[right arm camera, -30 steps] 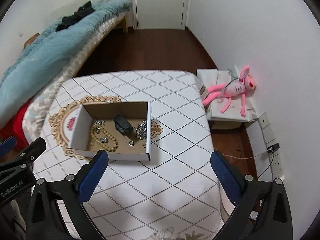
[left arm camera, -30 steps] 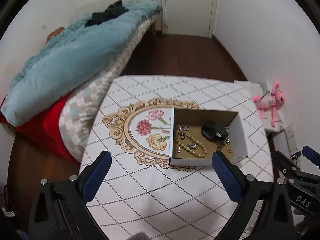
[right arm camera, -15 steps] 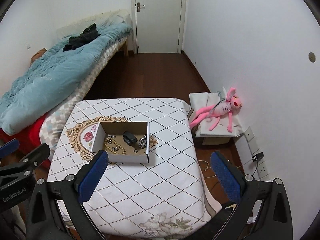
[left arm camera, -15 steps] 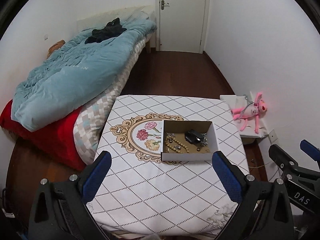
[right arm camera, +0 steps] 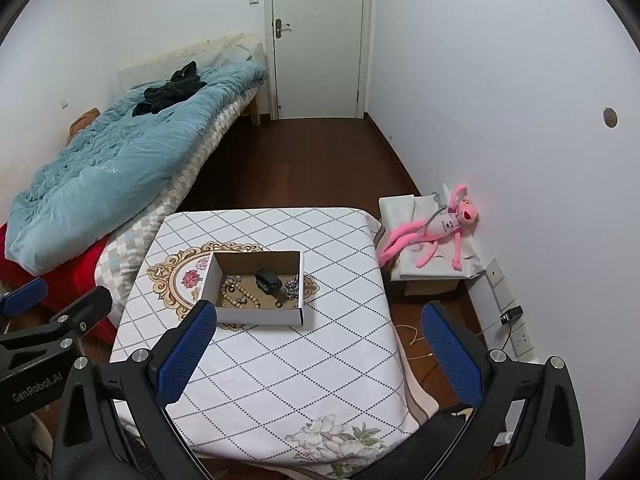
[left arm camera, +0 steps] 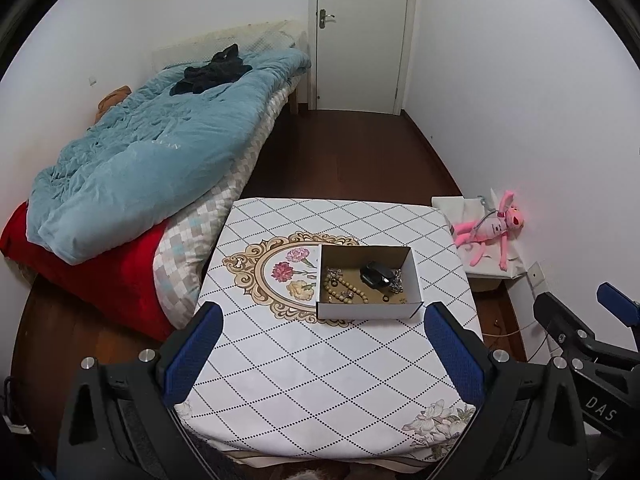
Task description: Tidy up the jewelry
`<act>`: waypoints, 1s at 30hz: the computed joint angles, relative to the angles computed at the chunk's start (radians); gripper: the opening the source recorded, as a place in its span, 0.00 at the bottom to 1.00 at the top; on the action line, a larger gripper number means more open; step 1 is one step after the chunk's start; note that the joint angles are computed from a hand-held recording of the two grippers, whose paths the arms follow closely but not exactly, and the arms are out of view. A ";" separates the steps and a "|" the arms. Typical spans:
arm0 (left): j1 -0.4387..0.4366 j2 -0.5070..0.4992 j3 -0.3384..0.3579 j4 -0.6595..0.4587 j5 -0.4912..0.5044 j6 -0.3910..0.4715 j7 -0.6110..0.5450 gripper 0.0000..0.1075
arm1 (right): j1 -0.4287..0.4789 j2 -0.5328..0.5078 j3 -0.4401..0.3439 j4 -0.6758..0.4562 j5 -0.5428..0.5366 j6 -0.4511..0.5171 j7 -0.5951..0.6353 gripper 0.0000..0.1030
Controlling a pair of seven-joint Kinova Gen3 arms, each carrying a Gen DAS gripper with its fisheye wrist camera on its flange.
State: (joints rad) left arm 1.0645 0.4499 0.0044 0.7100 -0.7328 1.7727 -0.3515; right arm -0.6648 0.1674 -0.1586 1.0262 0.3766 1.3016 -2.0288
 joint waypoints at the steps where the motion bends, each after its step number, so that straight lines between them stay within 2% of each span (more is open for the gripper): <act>1: -0.005 0.003 0.001 -0.005 0.006 0.001 -0.003 0.96 | 0.003 0.004 0.001 -0.003 -0.004 0.002 0.001 1.00; 8: -0.059 0.044 -0.011 -0.054 0.059 0.005 -0.044 0.96 | 0.014 0.070 0.024 -0.066 -0.023 0.025 0.017 1.00; 13: -0.114 0.051 -0.013 -0.044 0.114 -0.019 -0.061 0.96 | 0.014 0.151 0.053 -0.145 -0.052 0.052 0.051 1.00; 22: -0.191 0.093 -0.022 -0.065 0.188 -0.019 -0.125 0.96 | 0.005 0.302 0.105 -0.321 -0.103 0.146 0.126 1.00; 30: -0.228 0.111 -0.028 -0.063 0.234 -0.033 -0.141 0.96 | 0.003 0.374 0.135 -0.405 -0.138 0.205 0.162 1.00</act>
